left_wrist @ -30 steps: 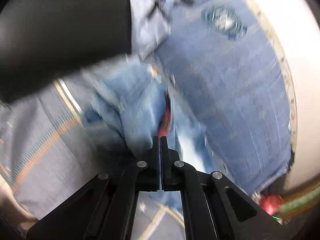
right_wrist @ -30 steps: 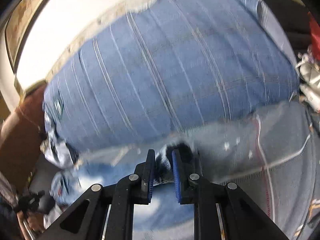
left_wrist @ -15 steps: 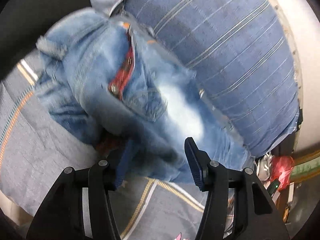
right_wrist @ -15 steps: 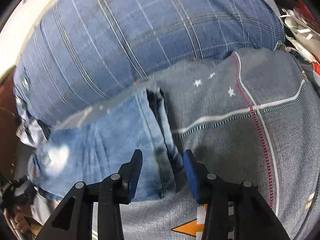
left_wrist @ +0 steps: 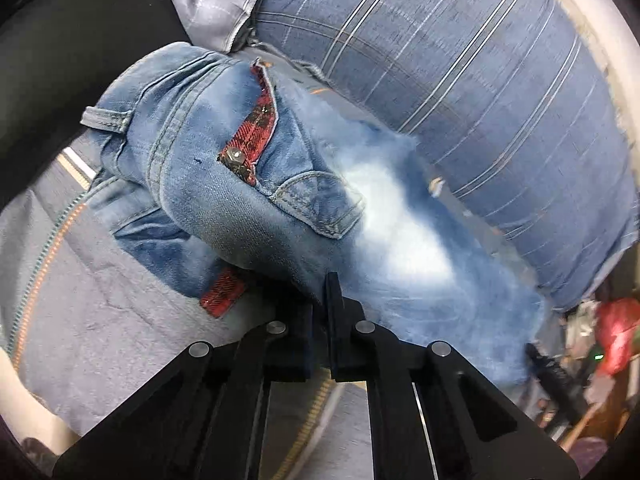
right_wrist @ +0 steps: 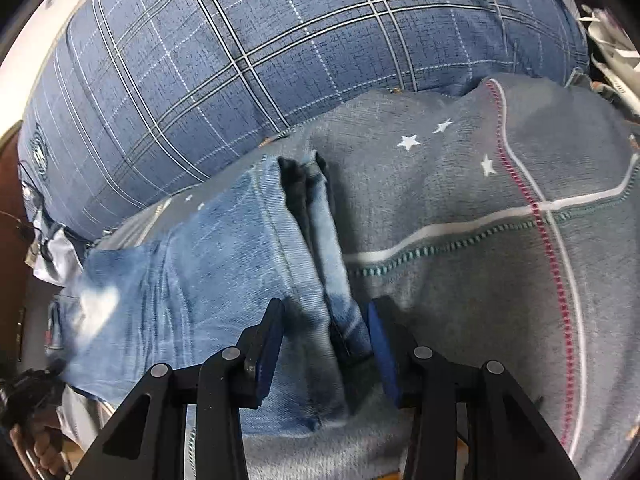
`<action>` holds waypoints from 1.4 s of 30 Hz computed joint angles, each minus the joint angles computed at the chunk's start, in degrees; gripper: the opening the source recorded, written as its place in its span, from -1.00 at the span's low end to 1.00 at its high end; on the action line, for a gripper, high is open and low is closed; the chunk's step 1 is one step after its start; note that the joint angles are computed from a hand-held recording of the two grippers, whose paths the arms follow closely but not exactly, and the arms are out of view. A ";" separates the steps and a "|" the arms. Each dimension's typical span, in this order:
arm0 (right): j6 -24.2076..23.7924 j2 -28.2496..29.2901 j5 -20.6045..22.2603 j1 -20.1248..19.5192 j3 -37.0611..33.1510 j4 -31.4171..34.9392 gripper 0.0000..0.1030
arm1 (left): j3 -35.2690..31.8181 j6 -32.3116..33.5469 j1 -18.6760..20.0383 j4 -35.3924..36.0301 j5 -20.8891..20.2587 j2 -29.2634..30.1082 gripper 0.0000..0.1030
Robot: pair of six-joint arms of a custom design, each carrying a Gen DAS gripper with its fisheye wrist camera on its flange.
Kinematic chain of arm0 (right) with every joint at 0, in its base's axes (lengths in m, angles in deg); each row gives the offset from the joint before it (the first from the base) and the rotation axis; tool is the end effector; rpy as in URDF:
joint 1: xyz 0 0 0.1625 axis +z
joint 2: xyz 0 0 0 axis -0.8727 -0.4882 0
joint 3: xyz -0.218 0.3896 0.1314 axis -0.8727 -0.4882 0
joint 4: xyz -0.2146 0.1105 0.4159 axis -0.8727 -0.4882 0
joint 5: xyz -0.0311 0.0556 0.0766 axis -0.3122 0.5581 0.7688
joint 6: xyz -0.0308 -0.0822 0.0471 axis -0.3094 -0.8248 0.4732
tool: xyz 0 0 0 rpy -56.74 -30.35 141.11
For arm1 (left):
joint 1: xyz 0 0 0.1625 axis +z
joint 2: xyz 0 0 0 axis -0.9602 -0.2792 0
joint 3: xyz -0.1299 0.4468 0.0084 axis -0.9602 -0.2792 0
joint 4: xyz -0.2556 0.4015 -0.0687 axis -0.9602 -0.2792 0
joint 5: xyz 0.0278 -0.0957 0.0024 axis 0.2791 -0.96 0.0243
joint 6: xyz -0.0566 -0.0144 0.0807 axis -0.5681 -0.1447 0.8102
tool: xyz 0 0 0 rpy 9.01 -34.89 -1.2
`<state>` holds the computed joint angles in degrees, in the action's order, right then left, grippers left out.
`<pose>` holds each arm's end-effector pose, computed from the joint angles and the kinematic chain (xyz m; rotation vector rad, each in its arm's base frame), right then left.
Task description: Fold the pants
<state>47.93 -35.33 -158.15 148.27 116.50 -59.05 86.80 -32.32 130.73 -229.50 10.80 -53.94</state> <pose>0.0608 -0.8654 0.3575 0.1999 -2.6513 0.5785 -0.2245 -0.7222 0.1983 -0.4570 2.4778 -0.9576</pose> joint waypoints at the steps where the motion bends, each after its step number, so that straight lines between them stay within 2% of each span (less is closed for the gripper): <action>1: 0.18 0.01 -0.20 -0.02 0.01 0.00 -0.21 | -1.52 -1.12 0.32 4.50 -0.46 0.68 -0.89; 3: 0.11 0.33 -0.27 -0.06 -0.30 0.04 -0.21 | -3.57 -2.13 0.55 9.73 -1.27 1.65 -0.82; 5: -0.82 0.55 -1.00 0.20 -0.31 -0.42 -0.22 | -3.32 0.12 -0.02 7.88 -0.89 1.79 -0.74; 6: -1.87 0.63 -1.70 0.43 -0.11 -0.99 -0.38 | -2.82 1.57 -0.47 6.18 -0.33 1.58 -0.71; 7: -2.81 0.70 -2.64 0.70 0.07 -1.26 -0.43 | -2.08 2.88 -0.95 4.29 0.35 1.20 -0.71; 9: -4.58 0.91 -5.34 1.35 0.24 -2.99 -0.84 | -0.72 4.09 -1.77 2.30 1.29 0.44 -0.68; 10: -5.90 0.65 -6.97 1.84 1.05 -5.09 -0.94 | 0.17 4.42 -2.18 1.49 1.26 -0.05 -0.68; 11: -6.59 0.40 -7.95 2.18 1.58 -6.71 -0.94 | 1.37 5.05 -2.51 -0.19 0.87 -0.60 -0.68; 12: -6.39 -0.31 -7.36 2.30 2.33 -7.88 -0.94 | 2.37 6.45 -2.83 -3.09 0.09 -0.85 -0.68; 14: -4.73 -2.26 -2.84 2.02 3.62 -8.43 -0.94 | 4.23 10.11 -4.05 -8.00 -0.87 -1.15 -0.68; 17: -3.11 -3.40 1.19 1.52 4.11 -6.72 -0.94 | 6.02 16.55 -5.92 -15.99 -0.91 -0.31 -0.68; 19: -1.28 -3.10 3.92 0.69 3.23 -3.03 -0.94 | 5.84 19.88 -6.55 -17.48 -2.23 0.58 -0.67; 20: 1.31 -2.52 4.26 0.07 2.00 0.28 -0.94 | 5.24 20.78 -6.48 -16.91 -3.86 1.03 -0.65; 22: 4.94 -1.92 4.66 -0.59 0.35 4.50 -0.92 | 2.97 19.72 -6.20 -14.34 -7.58 2.48 -0.58; 23: 6.59 -2.24 4.87 -0.77 0.47 4.68 -0.84 | 1.28 20.13 -6.03 -13.04 -9.47 3.57 -0.58; 24: 7.82 -2.40 4.50 -0.82 0.48 4.75 -0.61 | -0.65 20.91 -5.91 -11.89 -11.59 4.88 -0.58; 26: 10.65 -3.20 3.24 -0.91 1.11 5.10 -0.37 | -3.94 22.82 -6.12 -10.60 -14.22 7.37 -0.58; 27: 11.37 -3.52 3.49 -1.06 1.22 5.45 -0.37 | -6.12 24.08 -6.27 -10.21 -15.38 9.18 -0.50; 28: 11.90 -4.19 4.63 -1.33 1.78 5.62 -0.37 | -7.99 25.13 -6.41 -9.79 -15.94 10.78 -0.27; 30: 13.44 -4.61 6.93 -2.02 1.86 6.48 -0.36 | -12.07 27.03 -6.94 -8.77 -15.28 14.49 -0.05; 33: 13.62 -4.15 7.89 -2.36 0.76 8.95 -0.34 | -15.76 30.83 -7.37 -9.74 -14.18 18.61 -0.05; 35: 13.43 -4.24 8.34 -2.44 0.57 9.73 -0.34 | -17.01 31.82 -7.63 -10.24 -11.48 20.79 -0.05; 39: 13.86 -5.45 14.06 -3.52 1.19 9.25 -0.29 | -16.10 32.66 -8.07 -9.87 -8.88 22.13 -0.05; 42: 12.84 -5.74 16.08 -3.66 1.82 7.84 -0.22 | -15.04 34.23 -8.33 -10.31 -8.59 21.94 -0.05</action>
